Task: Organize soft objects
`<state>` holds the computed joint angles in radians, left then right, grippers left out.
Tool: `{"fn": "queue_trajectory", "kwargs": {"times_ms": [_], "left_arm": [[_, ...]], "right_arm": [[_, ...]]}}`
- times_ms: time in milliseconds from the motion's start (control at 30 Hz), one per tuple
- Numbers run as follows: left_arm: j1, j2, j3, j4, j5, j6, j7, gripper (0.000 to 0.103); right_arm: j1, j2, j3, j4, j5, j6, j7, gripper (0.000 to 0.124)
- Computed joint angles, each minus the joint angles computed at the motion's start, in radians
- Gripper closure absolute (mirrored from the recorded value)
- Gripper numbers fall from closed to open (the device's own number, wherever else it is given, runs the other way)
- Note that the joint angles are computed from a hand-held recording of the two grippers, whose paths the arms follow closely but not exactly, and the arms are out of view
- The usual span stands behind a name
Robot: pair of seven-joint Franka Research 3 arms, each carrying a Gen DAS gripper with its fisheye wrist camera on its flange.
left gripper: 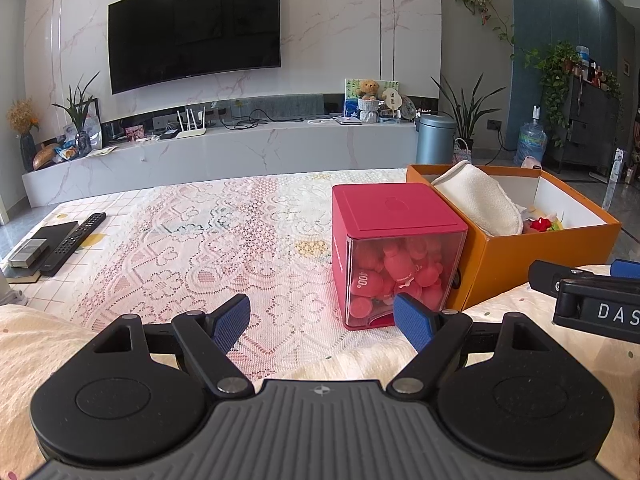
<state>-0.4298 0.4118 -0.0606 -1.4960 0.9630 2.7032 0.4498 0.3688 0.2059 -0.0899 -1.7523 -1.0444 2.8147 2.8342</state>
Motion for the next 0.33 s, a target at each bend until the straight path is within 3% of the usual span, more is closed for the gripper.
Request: {"fn": "queue_trajectory", "kwargs": {"times_ms": [333], "left_arm": [[-0.003, -0.004, 0.0, -0.006, 0.012, -0.004, -0.017, 0.008]], "right_arm": [[0.0, 0.0, 0.0, 0.0, 0.002, -0.001, -0.002, 0.025]]}}
